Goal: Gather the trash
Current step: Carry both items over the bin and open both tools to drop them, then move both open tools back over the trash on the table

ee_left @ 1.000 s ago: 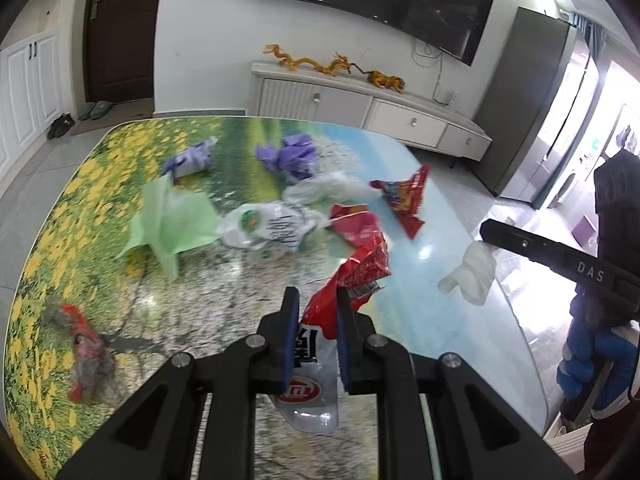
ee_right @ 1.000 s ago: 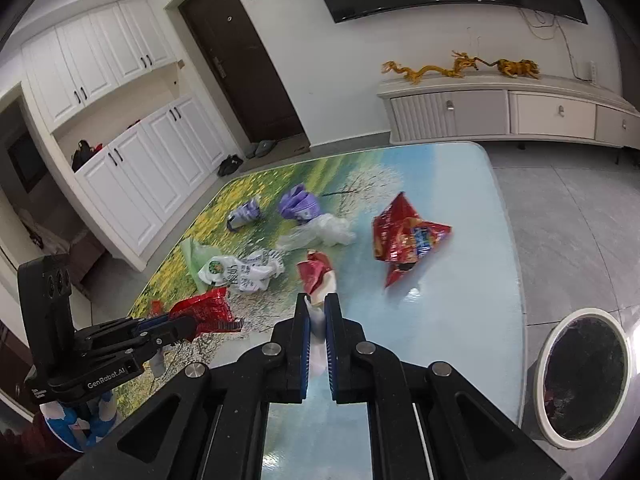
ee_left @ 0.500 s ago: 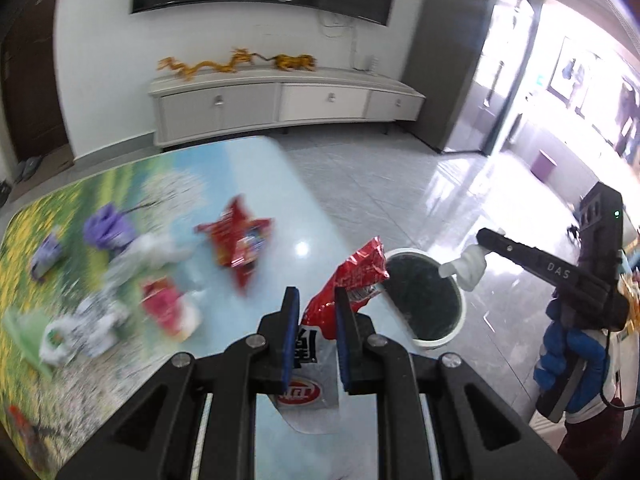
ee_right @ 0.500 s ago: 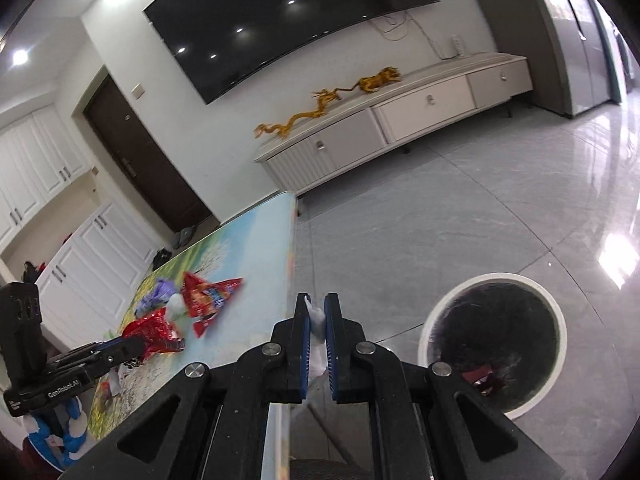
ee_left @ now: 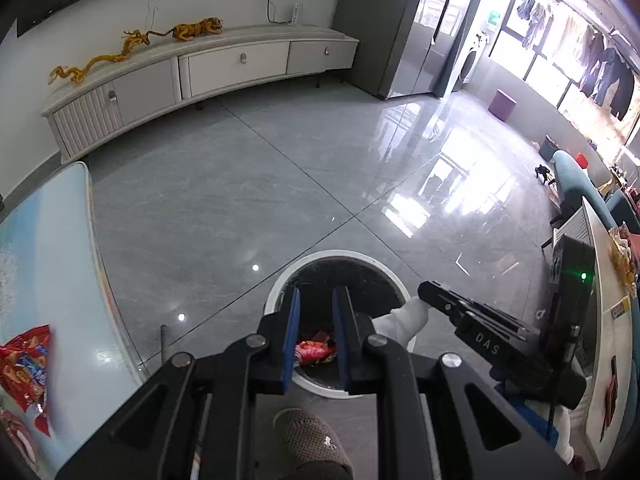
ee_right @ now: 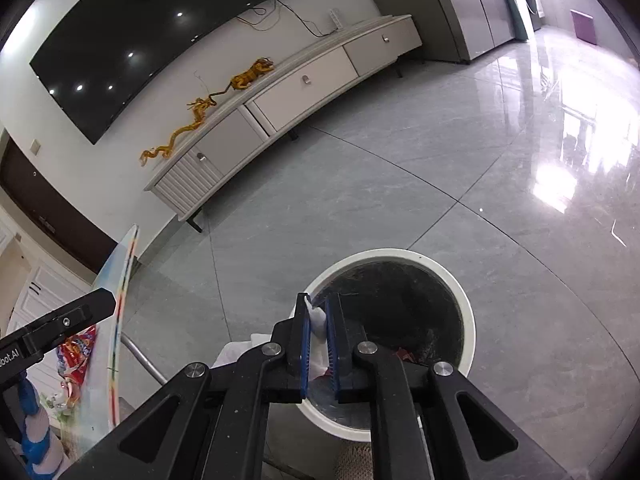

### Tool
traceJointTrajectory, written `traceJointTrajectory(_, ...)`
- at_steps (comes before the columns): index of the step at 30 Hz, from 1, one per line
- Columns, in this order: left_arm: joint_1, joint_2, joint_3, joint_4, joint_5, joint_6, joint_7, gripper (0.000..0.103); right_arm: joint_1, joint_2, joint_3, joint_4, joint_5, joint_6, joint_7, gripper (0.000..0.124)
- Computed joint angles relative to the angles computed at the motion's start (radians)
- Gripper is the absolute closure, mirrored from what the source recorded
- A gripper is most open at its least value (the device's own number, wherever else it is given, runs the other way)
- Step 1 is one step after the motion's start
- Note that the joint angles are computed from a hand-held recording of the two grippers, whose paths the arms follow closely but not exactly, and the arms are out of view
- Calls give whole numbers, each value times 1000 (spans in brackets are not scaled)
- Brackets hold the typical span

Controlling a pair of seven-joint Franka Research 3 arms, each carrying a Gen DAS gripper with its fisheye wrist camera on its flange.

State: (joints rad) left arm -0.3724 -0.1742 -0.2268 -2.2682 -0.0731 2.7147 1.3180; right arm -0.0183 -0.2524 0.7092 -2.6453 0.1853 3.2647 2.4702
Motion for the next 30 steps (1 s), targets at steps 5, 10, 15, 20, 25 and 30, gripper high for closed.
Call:
traceJointTrajectory(5,-2,98,-7,78,-80,-15,23,86,-1,37,-15,-14,-7,-19,10,106)
traceJointTrajectory(10,14,67,-19,60,-66,-15,5,74,-4,44,-19,-31,-33,-20,51,82)
traceJointTrajectory(15,14,-1,-6,15,-65,0,-20,61,-7,14,-14,-30,-53,-38,81,79)
traceJointTrajectory(20,3,-76,10,-35,-58,19,-48,60,7,-52,-20,-32,-84,-67,119,78)
traceJointTrajectory(25,-5,-182,19,-106,-18,62,-102,60,24,-143,-25,-27,-122,-114,171,77)
traceJointTrajectory(30,-3,-308,30,-183,52,94,-166,60,27,-229,-16,10,-177,-165,216,74)
